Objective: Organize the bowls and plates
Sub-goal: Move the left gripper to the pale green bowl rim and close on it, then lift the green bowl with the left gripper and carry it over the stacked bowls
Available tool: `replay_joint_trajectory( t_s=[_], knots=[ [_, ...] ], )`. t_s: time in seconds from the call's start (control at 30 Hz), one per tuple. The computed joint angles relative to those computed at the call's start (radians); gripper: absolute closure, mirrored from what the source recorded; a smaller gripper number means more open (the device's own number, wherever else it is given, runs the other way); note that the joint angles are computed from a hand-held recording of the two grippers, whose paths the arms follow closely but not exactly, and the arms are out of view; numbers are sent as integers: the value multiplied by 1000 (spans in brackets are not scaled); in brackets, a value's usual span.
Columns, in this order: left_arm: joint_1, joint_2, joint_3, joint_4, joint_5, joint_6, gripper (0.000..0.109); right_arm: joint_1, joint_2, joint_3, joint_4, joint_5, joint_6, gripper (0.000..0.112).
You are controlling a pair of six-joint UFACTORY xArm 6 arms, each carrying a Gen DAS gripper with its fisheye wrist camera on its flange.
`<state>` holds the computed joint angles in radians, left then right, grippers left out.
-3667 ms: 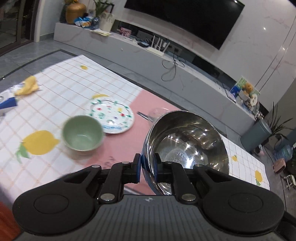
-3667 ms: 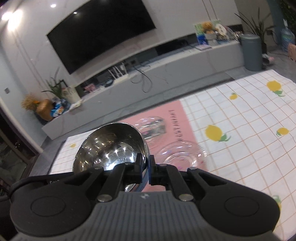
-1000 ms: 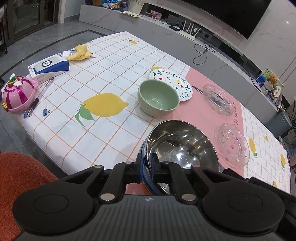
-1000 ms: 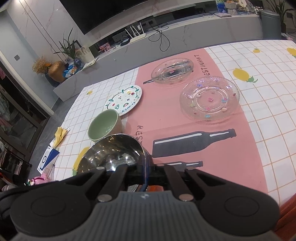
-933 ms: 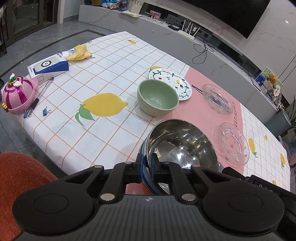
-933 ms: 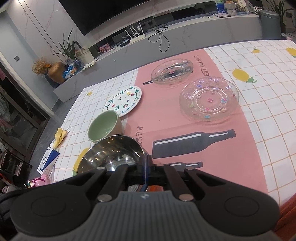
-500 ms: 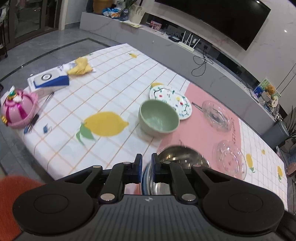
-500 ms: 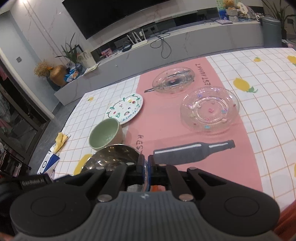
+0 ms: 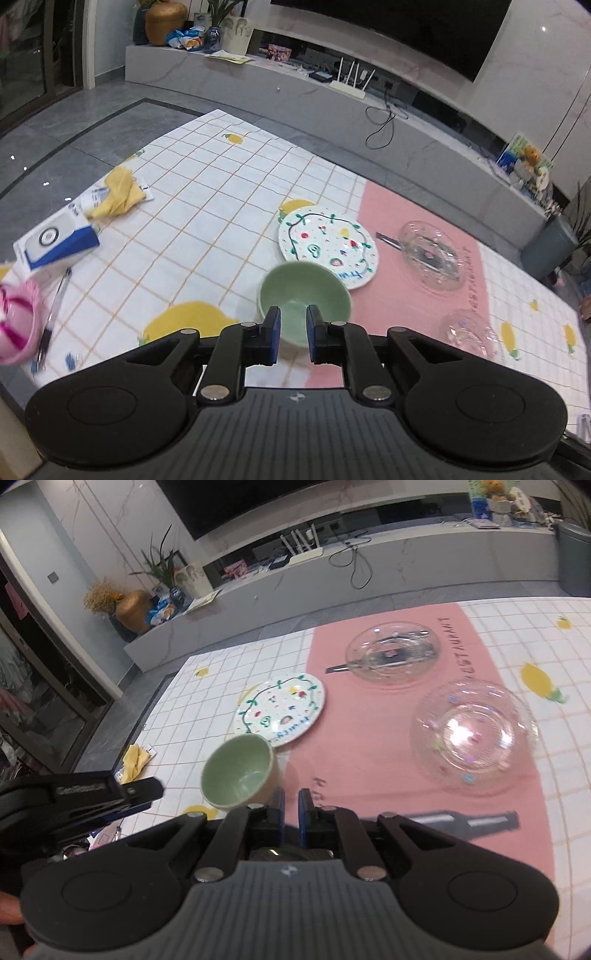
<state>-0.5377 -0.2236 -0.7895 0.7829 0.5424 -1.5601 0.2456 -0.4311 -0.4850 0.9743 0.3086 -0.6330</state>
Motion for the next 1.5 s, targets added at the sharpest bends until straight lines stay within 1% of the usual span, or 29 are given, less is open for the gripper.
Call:
replay_joint_trajectory(
  t_s=[0.13, 0.23, 0.3, 0.37, 0.43, 0.5, 0.53, 0.57, 0.6, 0.73, 0.77, 0.83, 0.9, 0.97, 1.07, 1.13, 1.17, 1.2, 1.23, 1.3, 1.37, 1.5],
  knots=[
    [49, 67, -40, -34, -35, 66, 92, 20, 120, -97, -51, 24, 45, 105],
    [73, 114, -64, -41, -57, 105, 90, 27, 218, -180, -120, 60, 109, 105],
    [84, 139, -72, -37, -68, 118, 85, 31, 275, -232, -153, 82, 144, 105],
    [99, 155, -65, -46, -97, 125, 82, 36, 321, -275, -201, 96, 184, 105],
    [113, 170, -57, -60, -120, 133, 81, 43, 366, -312, -263, 97, 239, 104],
    [123, 179, -53, -66, -127, 133, 80, 46, 407, -343, -325, 93, 290, 96],
    [127, 182, -52, -63, -130, 133, 79, 44, 421, -352, -338, 95, 303, 86],
    [131, 183, -50, -51, -132, 123, 76, 45, 439, -366, -352, 98, 319, 83],
    [134, 186, -51, -41, -131, 114, 72, 46, 451, -377, -366, 104, 331, 83],
    [139, 206, -63, -40, -128, 111, 71, 47, 500, -412, -440, 128, 395, 83],
    [141, 213, -67, -45, -129, 117, 71, 48, 511, -420, -451, 131, 410, 85],
    [140, 227, -75, -49, -119, 114, 71, 45, 534, -441, -462, 151, 432, 89],
    [140, 240, -84, -51, -111, 118, 71, 48, 549, -451, -471, 155, 449, 89],
    [142, 253, -89, -67, -112, 133, 71, 52, 559, -456, -491, 150, 467, 91],
    [143, 261, -87, -90, -126, 152, 71, 54, 567, -460, -480, 152, 462, 95],
    [140, 266, -93, -106, -113, 165, 73, 54, 566, -459, -467, 151, 452, 98],
    [141, 267, -93, -109, -114, 165, 76, 56, 567, -460, -461, 149, 448, 100],
    [142, 268, -92, -117, -117, 169, 80, 58, 567, -458, -453, 145, 442, 101],
    [143, 270, -92, -128, -121, 176, 83, 59, 567, -457, -444, 143, 433, 104],
    [146, 273, -90, -143, -130, 181, 93, 63, 567, -453, -439, 134, 432, 104],
    [150, 277, -84, -161, -151, 192, 101, 65, 567, -449, -433, 122, 431, 105],
    [151, 280, -82, -157, -157, 190, 101, 66, 568, -445, -408, 107, 415, 105]
  ],
)
